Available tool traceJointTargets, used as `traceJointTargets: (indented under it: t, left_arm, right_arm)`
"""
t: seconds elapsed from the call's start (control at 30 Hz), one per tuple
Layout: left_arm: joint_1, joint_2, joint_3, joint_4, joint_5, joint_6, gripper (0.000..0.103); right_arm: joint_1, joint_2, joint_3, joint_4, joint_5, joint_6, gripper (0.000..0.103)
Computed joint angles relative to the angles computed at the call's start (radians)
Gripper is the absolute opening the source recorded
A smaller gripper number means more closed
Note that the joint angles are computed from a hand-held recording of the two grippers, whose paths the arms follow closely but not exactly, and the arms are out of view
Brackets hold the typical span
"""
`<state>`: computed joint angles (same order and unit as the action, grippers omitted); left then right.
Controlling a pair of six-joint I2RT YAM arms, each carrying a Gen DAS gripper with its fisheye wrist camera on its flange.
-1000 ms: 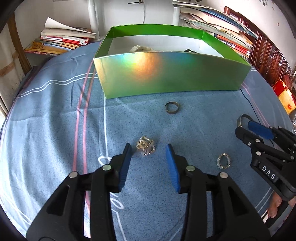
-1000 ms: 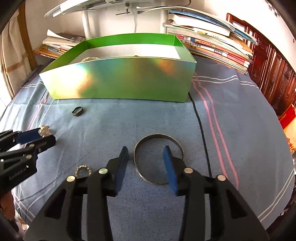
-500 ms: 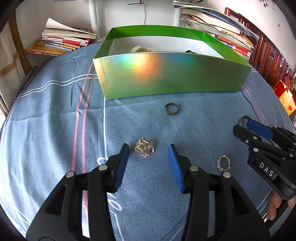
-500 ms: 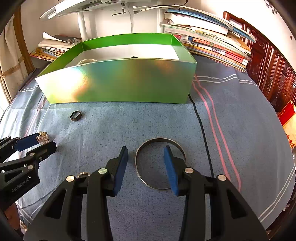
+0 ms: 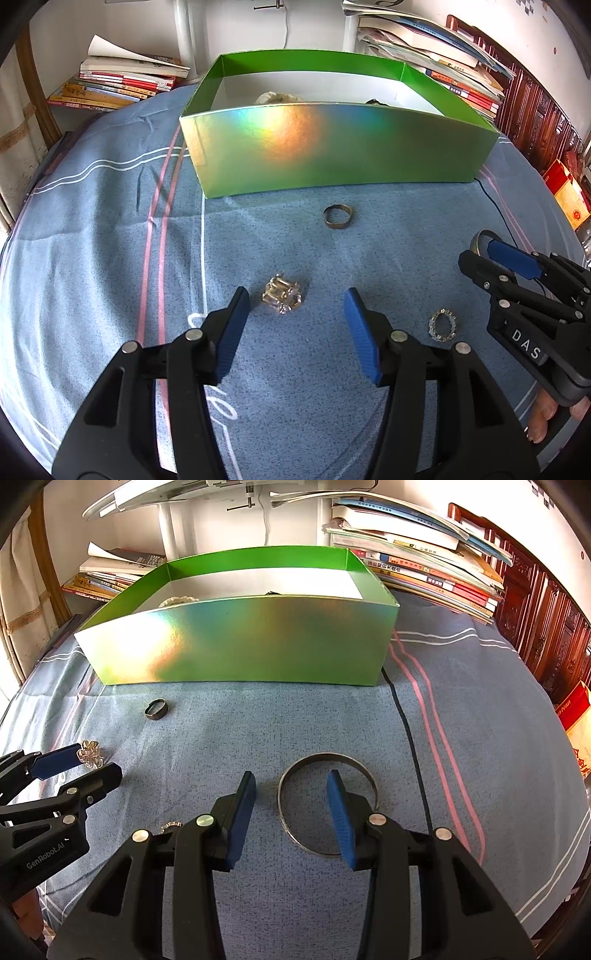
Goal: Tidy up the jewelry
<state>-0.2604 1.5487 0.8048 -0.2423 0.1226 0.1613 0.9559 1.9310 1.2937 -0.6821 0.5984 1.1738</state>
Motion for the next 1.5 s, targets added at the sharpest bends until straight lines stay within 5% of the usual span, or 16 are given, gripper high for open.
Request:
traceJointTargets:
  t: [0.77,1.03,1.5]
  left_arm:
    - [-0.010,0.026,0.012,0.022,-0.026,-0.006,0.059]
    - [-0.013,0.012,0.005,0.025,-0.034,-0.001,0.021]
    - [0.041,-0.015,-0.006,-0.006,-0.028,0.016,0.022]
  right_arm:
    - [-0.002,0.000,0.000,0.009,-0.002,-0.009,0.042]
    - [0.000,-0.014,-0.016,0.064,-0.023,-0.063,0.016]
    - [0.033,-0.039,-0.046,0.120,-0.071,-0.126,0.016]
